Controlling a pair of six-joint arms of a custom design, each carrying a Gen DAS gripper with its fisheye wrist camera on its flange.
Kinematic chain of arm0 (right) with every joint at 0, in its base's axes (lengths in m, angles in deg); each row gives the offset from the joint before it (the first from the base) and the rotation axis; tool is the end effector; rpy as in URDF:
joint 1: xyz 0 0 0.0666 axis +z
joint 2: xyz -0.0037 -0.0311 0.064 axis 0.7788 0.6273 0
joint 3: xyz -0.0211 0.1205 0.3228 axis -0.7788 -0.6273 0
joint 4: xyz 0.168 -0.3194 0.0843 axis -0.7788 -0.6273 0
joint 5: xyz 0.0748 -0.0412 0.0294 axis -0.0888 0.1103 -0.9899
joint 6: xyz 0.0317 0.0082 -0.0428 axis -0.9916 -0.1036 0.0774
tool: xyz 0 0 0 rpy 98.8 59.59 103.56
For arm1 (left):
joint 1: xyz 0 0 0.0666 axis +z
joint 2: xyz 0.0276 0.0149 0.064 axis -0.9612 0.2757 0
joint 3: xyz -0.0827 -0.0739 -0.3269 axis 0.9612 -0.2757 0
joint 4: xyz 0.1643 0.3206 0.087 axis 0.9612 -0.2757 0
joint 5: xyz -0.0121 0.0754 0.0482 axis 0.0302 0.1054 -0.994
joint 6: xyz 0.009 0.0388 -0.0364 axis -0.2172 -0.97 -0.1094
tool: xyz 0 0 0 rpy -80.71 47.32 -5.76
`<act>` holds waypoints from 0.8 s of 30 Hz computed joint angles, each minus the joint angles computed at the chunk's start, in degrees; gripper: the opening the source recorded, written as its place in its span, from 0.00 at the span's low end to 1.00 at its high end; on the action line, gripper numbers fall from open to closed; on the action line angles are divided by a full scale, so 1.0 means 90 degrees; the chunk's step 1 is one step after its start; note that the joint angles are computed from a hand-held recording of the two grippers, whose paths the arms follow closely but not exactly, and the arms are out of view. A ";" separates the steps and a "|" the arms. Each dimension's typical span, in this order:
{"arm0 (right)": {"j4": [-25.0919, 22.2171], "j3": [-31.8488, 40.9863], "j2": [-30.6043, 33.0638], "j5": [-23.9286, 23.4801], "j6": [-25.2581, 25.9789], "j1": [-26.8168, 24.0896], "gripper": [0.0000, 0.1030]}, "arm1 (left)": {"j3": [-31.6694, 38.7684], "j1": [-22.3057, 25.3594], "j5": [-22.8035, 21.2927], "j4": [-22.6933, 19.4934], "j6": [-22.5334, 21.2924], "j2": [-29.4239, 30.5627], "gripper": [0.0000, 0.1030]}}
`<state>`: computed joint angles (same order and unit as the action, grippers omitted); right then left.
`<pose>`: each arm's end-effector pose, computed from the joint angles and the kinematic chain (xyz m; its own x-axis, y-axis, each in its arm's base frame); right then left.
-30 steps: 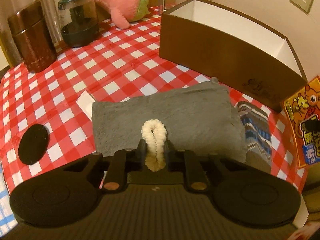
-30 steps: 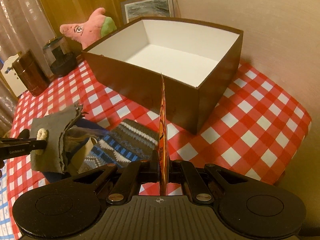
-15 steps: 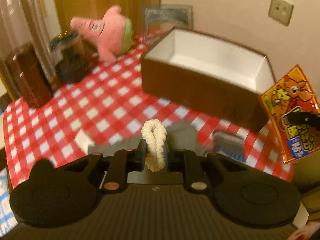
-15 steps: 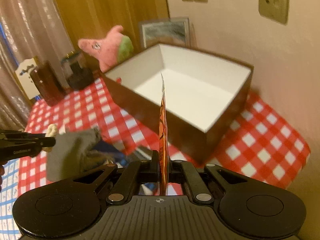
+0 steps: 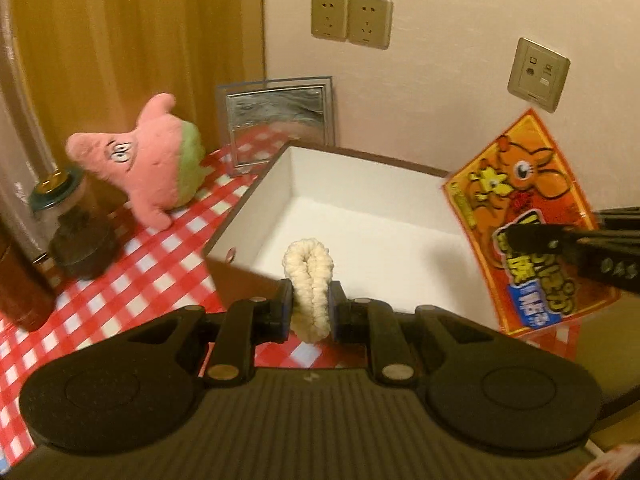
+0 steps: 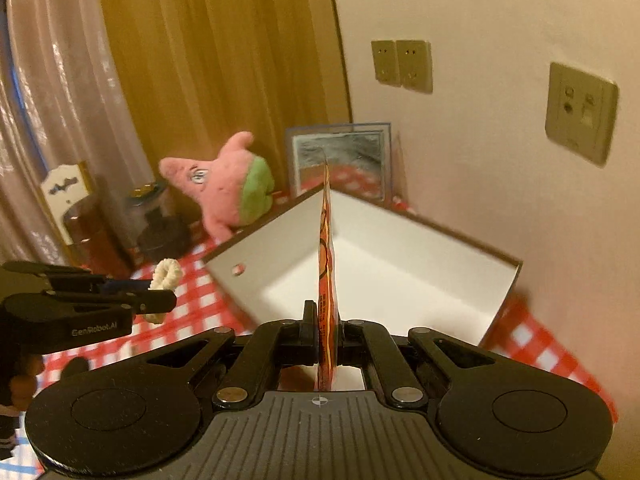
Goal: Organize soft objects
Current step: 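Carry the hair tie into the brown box and open the left gripper while the right gripper carries the packet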
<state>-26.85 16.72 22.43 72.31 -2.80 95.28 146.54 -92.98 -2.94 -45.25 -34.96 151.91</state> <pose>0.3577 0.3334 0.4477 -0.6517 -0.0417 -0.7574 -0.2665 0.9474 0.1771 0.3689 -0.1233 0.4401 -0.6861 0.1084 -0.7194 0.1670 0.9859 -0.0107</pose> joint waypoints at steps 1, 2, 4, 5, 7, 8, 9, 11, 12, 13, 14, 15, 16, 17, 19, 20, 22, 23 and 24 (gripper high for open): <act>-0.0007 0.0097 0.0131 0.0024 0.0110 -0.0065 0.03 | 0.0149 0.0007 0.0071 0.0004 -0.0012 0.0193 0.17; -0.0006 0.0163 0.0240 0.0010 0.0199 -0.0139 0.03 | 0.0246 0.0014 0.0110 0.0012 -0.0019 0.0336 0.17; -0.0045 0.0300 0.0472 -0.0065 0.0283 -0.0288 0.03 | 0.0486 0.0009 0.0174 0.0014 -0.0075 0.0661 0.17; -0.0054 0.0359 0.0580 -0.0127 0.0331 -0.0368 0.03 | 0.0568 0.0011 0.0195 0.0029 -0.0092 0.0801 0.17; -0.0135 0.0471 0.0769 -0.0192 0.0427 -0.0509 0.03 | 0.0784 0.0002 0.0248 0.0005 -0.0119 0.1101 0.17; -0.0184 0.0549 0.0888 -0.0217 0.0505 -0.0571 0.03 | 0.0908 0.0004 0.0277 -0.0015 -0.0126 0.1267 0.17; -0.0240 0.0624 0.1003 -0.0231 0.0556 -0.0628 0.03 | 0.1025 0.0007 0.0302 -0.0038 -0.0135 0.1426 0.17; -0.0311 0.0750 0.1213 -0.0290 0.0646 -0.0751 0.03 | 0.1201 0.0004 0.0332 -0.0070 -0.0165 0.1695 0.17; -0.0339 0.0792 0.1295 -0.0319 0.0663 -0.0812 0.03 | 0.1293 0.0001 0.0355 -0.0088 -0.0189 0.1830 0.17; -0.0364 0.0822 0.1352 -0.0355 0.0678 -0.0863 0.03 | 0.1389 -0.0001 0.0377 -0.0111 -0.0207 0.1970 0.17; -0.0402 0.0884 0.1446 -0.0382 0.0688 -0.0914 0.03 | 0.1463 0.0005 0.0408 -0.0121 -0.0226 0.2085 0.17; -0.0433 0.0941 0.1524 -0.0392 0.0699 -0.0949 0.03 | 0.1549 0.0013 0.0449 -0.0142 -0.0246 0.2211 0.17; -0.0463 0.0996 0.1593 -0.0405 0.0723 -0.0983 0.03 | 0.1596 0.0018 0.0481 -0.0153 -0.0250 0.2293 0.17; -0.0492 0.1048 0.1668 -0.0408 0.0748 -0.1021 0.03 | 0.1667 0.0025 0.0511 -0.0164 -0.0255 0.2395 0.17; -0.0538 0.1147 0.1785 -0.0401 0.0792 -0.1077 0.03 | 0.1815 0.0026 0.0563 -0.0177 -0.0289 0.2580 0.17; -0.0557 0.1187 0.1832 -0.0380 0.0813 -0.1104 0.03 | 0.1888 0.0023 0.0565 -0.0182 -0.0295 0.2665 0.19; -0.0591 0.1282 0.1933 -0.0363 0.0833 -0.1162 0.03 | 0.2024 0.0017 0.0531 -0.0172 -0.0284 0.2815 0.32; -0.0603 0.1315 0.1971 -0.0346 0.0831 -0.1192 0.03 | 0.2087 0.0015 0.0473 -0.0147 -0.0271 0.2883 0.38; -0.0619 0.1347 0.2000 -0.0316 0.0828 -0.1206 0.03 | 0.2113 0.0014 0.0462 -0.0091 -0.0284 0.2916 0.39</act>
